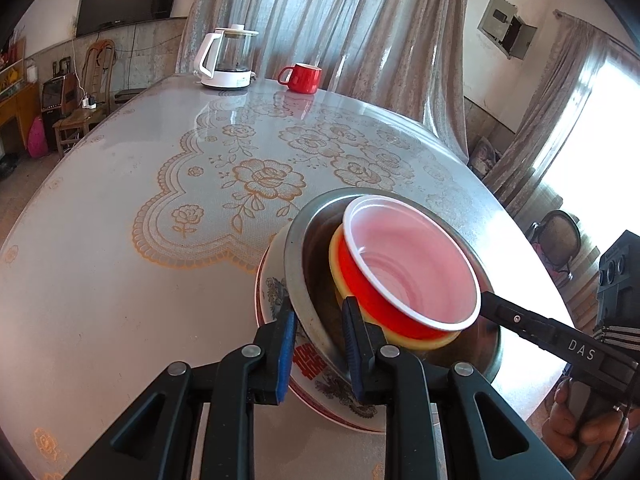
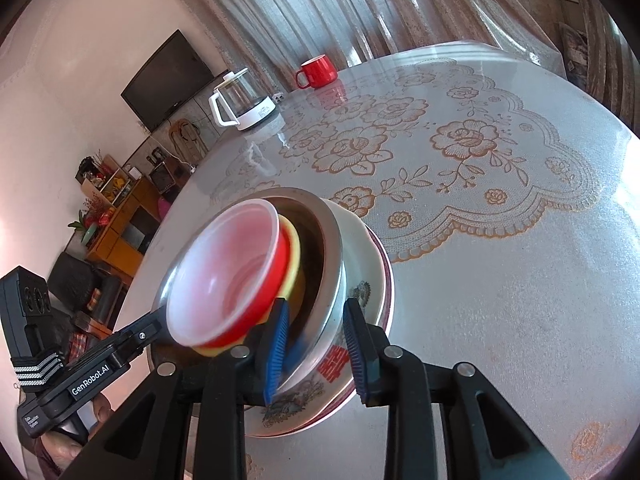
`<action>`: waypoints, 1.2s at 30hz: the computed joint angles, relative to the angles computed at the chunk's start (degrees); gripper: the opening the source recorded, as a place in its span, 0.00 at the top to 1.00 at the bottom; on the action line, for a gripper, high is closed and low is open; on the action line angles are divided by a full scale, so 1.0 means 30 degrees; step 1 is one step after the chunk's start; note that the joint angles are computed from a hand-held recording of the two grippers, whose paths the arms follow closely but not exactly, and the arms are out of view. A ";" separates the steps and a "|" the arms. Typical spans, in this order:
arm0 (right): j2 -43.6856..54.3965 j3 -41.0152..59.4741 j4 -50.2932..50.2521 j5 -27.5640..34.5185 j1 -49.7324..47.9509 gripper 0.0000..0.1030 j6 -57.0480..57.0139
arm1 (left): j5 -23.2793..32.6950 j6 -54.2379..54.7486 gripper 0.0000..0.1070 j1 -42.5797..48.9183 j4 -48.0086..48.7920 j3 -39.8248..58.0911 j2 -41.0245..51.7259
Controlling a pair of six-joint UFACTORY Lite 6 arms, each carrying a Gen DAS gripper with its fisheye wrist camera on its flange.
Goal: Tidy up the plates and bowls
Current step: 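Lower the steel bowl onto the rose plate and open the left gripper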
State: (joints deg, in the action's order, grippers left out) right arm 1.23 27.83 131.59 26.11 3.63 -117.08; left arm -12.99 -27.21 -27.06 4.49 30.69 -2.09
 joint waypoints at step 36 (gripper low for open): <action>-0.1171 -0.1347 0.3936 -0.0078 0.1382 0.77 -0.3465 | -0.0544 1.0681 0.76 -0.2136 -1.1943 -0.2554 -0.3443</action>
State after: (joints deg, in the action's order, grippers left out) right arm -2.28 23.79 143.40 25.88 7.78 -127.48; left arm -14.62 4.83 -33.47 -31.34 23.03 -12.41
